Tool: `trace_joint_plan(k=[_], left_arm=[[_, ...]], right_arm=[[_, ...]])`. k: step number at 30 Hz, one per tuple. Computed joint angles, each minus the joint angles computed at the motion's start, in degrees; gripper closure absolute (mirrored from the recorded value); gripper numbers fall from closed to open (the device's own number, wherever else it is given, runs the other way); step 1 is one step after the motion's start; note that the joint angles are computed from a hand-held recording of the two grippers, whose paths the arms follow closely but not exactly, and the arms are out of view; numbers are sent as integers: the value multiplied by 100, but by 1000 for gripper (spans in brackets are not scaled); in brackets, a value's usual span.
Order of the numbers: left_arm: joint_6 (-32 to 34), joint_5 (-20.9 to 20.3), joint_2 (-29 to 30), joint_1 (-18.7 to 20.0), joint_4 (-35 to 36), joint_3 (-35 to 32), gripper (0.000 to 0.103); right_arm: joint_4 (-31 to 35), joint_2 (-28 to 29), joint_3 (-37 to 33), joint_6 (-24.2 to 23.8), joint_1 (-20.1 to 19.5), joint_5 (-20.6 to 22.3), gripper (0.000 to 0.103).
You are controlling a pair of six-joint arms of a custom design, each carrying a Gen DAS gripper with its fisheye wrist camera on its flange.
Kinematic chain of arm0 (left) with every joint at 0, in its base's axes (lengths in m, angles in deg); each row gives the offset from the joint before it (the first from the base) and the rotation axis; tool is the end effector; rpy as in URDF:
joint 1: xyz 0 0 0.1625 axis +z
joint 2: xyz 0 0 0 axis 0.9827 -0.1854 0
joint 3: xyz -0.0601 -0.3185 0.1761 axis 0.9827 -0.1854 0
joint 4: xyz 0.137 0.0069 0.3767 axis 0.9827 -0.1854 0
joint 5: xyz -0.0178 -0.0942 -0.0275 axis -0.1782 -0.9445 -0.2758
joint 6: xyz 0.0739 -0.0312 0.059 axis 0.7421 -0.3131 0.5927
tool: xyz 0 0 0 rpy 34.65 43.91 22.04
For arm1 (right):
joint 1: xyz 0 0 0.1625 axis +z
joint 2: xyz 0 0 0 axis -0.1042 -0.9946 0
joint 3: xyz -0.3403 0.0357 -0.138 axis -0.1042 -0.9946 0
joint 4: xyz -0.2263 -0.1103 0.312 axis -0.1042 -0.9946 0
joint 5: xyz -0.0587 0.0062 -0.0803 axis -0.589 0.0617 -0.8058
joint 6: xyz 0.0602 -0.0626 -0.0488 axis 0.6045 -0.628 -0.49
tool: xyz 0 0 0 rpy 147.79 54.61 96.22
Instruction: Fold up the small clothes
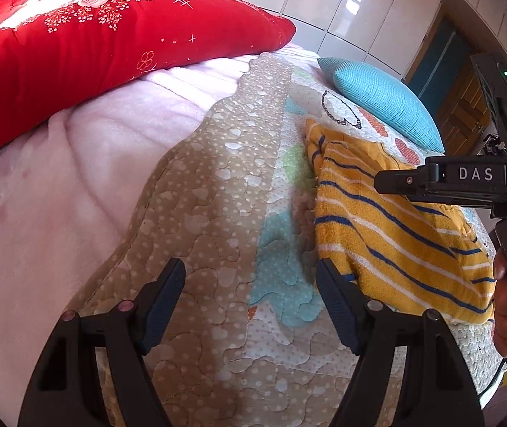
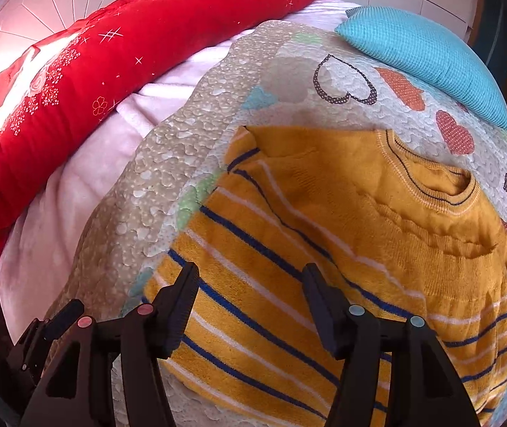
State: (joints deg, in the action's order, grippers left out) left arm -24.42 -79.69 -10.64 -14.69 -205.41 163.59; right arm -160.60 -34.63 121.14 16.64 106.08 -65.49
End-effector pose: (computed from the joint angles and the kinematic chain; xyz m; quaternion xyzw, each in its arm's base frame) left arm -0.0718 -0.6361 0.0806 -0.0407 0.8750 -0.3994 0.2707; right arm 0.2218 -0.7807 0.0042 0.2815 -0.9061 0.1215 0.2914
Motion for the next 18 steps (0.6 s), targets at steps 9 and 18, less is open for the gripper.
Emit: trace_joint_plan(k=[9, 18], left_arm=[[-264, -16, -91, 60, 192, 33, 28], [-568, -29, -430, 180, -331, 356, 28]], right_arm=[[454, 540, -695, 192, 80, -82, 33], [298, 942, -1041, -32, 173, -500, 23]])
